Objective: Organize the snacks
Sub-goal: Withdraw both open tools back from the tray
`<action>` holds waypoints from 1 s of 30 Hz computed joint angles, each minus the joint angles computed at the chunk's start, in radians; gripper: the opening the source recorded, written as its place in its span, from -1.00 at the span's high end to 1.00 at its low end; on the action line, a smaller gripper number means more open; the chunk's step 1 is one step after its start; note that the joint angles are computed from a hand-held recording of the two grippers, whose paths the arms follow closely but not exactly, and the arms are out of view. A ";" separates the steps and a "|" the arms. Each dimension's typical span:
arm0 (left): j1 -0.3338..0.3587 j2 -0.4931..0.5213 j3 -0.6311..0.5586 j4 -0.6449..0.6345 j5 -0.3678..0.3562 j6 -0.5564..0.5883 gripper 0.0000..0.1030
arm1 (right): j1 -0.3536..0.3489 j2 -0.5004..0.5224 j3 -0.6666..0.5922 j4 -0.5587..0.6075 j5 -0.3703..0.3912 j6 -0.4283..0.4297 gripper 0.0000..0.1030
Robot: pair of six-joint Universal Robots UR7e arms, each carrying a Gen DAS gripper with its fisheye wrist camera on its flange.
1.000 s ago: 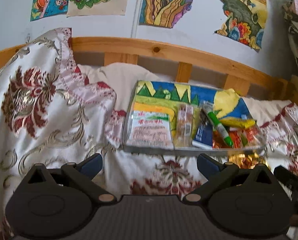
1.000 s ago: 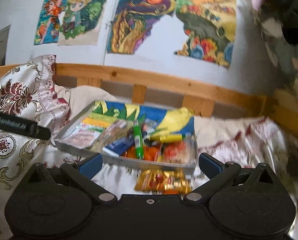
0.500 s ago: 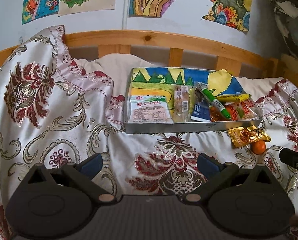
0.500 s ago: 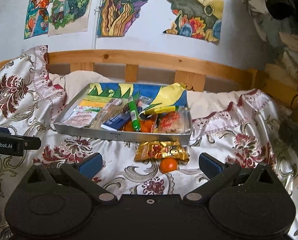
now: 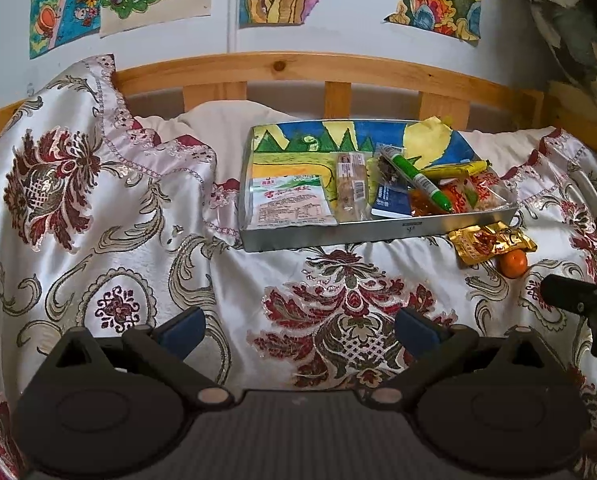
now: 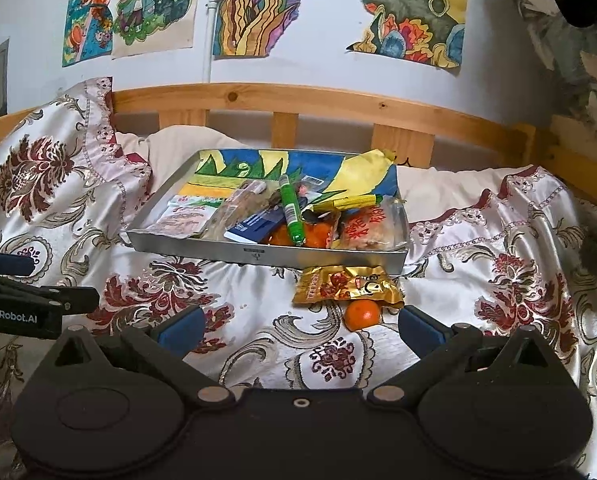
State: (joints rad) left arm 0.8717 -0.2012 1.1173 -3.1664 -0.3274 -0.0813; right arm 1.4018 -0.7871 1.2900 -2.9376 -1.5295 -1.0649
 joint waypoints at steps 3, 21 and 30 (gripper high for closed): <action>-0.003 0.017 -0.024 -0.016 0.015 0.028 -0.99 | 0.001 0.000 -0.001 0.006 -0.003 0.002 -0.99; -0.008 0.081 -0.120 -0.018 0.115 0.101 -0.99 | 0.003 0.001 -0.017 0.059 -0.017 0.018 -0.99; -0.006 0.104 -0.159 -0.066 0.112 0.160 -0.99 | 0.003 0.004 -0.025 0.075 -0.014 0.038 -0.99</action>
